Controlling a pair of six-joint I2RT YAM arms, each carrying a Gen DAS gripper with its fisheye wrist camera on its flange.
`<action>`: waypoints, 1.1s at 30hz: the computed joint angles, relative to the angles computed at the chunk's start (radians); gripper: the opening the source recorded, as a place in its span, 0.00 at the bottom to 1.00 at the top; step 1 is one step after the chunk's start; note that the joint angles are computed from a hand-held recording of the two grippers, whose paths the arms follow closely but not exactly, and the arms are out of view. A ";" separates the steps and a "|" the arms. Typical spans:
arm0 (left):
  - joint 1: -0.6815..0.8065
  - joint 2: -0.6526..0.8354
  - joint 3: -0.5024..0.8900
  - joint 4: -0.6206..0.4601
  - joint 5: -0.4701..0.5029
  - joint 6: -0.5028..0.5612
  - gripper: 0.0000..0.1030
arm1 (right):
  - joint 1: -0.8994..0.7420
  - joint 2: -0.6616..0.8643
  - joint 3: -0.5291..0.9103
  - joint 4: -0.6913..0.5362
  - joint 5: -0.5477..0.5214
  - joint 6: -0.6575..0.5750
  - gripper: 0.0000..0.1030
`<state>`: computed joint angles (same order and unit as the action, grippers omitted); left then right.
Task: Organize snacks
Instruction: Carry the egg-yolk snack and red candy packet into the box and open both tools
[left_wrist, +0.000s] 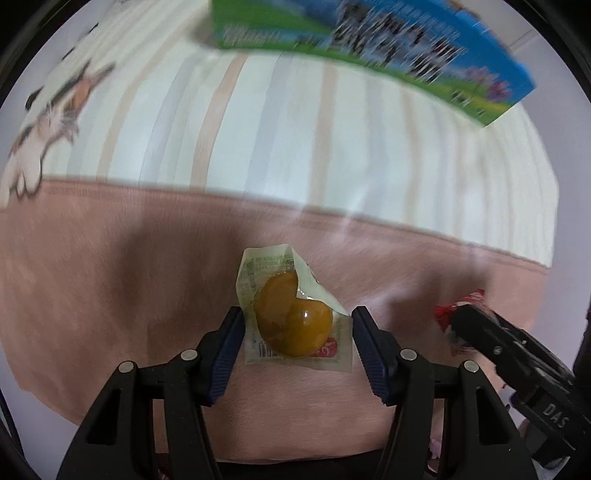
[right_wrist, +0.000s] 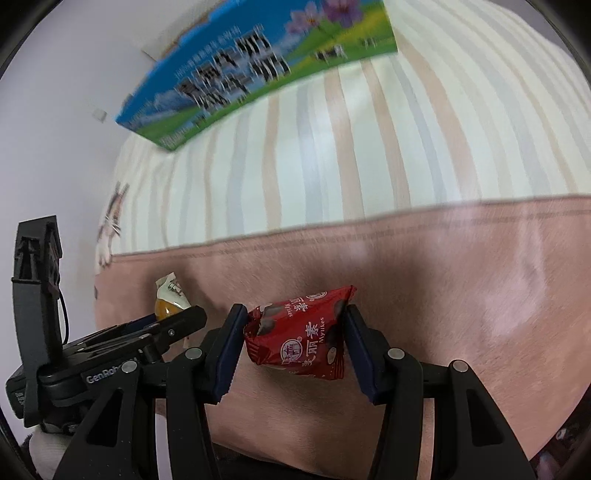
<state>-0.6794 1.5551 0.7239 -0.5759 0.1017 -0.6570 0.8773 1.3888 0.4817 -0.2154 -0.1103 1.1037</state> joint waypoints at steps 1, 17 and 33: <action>0.001 -0.022 0.029 -0.025 0.002 0.001 0.55 | -0.022 -0.028 0.008 -0.024 -0.002 -0.017 0.54; 0.158 0.260 0.800 -0.301 0.019 0.284 0.56 | -0.463 0.029 0.529 -0.302 -0.072 -0.443 0.54; 0.299 1.125 1.970 -0.903 0.028 0.462 0.55 | -0.603 0.655 1.077 -0.485 -0.114 -0.626 0.54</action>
